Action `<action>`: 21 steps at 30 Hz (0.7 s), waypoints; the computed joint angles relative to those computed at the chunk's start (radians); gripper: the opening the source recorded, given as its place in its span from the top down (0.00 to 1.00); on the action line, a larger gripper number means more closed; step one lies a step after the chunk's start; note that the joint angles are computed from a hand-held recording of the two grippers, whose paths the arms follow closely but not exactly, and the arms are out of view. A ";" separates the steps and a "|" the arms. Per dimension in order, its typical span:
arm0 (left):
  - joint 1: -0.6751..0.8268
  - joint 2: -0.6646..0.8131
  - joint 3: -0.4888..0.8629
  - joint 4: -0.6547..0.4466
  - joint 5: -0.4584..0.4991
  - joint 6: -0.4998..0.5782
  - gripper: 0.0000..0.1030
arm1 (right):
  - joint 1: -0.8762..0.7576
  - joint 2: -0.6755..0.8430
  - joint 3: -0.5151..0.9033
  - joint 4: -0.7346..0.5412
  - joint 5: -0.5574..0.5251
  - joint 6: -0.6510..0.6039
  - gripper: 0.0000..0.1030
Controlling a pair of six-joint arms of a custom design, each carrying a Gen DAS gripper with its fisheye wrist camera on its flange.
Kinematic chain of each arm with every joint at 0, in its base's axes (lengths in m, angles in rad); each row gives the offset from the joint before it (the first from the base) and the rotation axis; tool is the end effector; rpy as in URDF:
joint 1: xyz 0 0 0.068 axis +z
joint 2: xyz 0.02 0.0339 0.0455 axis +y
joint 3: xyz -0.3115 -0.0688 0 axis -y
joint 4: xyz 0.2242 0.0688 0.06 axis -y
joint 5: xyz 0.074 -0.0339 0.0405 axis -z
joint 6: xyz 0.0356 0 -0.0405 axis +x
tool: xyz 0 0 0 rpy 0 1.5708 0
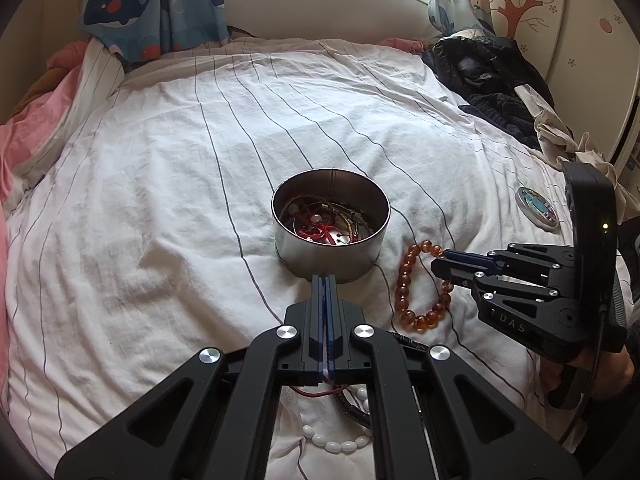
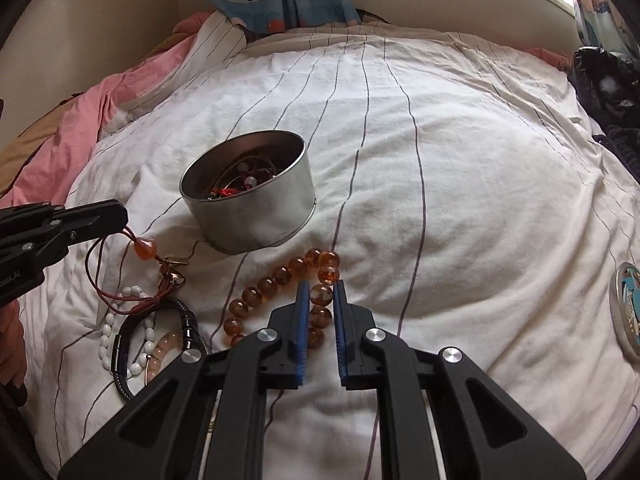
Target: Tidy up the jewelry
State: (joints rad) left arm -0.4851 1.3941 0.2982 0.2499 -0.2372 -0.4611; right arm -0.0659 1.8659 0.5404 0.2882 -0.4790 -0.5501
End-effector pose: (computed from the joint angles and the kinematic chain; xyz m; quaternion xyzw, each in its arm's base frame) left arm 0.1747 -0.0827 0.1669 -0.0308 0.9289 -0.0619 0.3638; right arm 0.2774 -0.0019 0.1177 -0.2854 0.8948 0.1404 0.3134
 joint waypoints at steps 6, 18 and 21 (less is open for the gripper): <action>0.001 0.013 0.001 0.008 0.002 0.000 0.98 | -0.009 -0.028 -0.005 0.003 -0.024 -0.006 0.88; 0.002 0.013 -0.004 0.020 0.005 -0.001 0.98 | -0.036 -0.062 -0.008 -0.018 -0.105 -0.008 0.88; 0.001 0.013 -0.005 0.022 0.002 -0.002 0.98 | -0.029 -0.075 -0.025 0.014 -0.090 -0.006 0.88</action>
State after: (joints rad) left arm -0.4845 1.4066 0.2936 0.2715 -0.2351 -0.4633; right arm -0.0952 1.7913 0.5154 0.3023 -0.5692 -0.5559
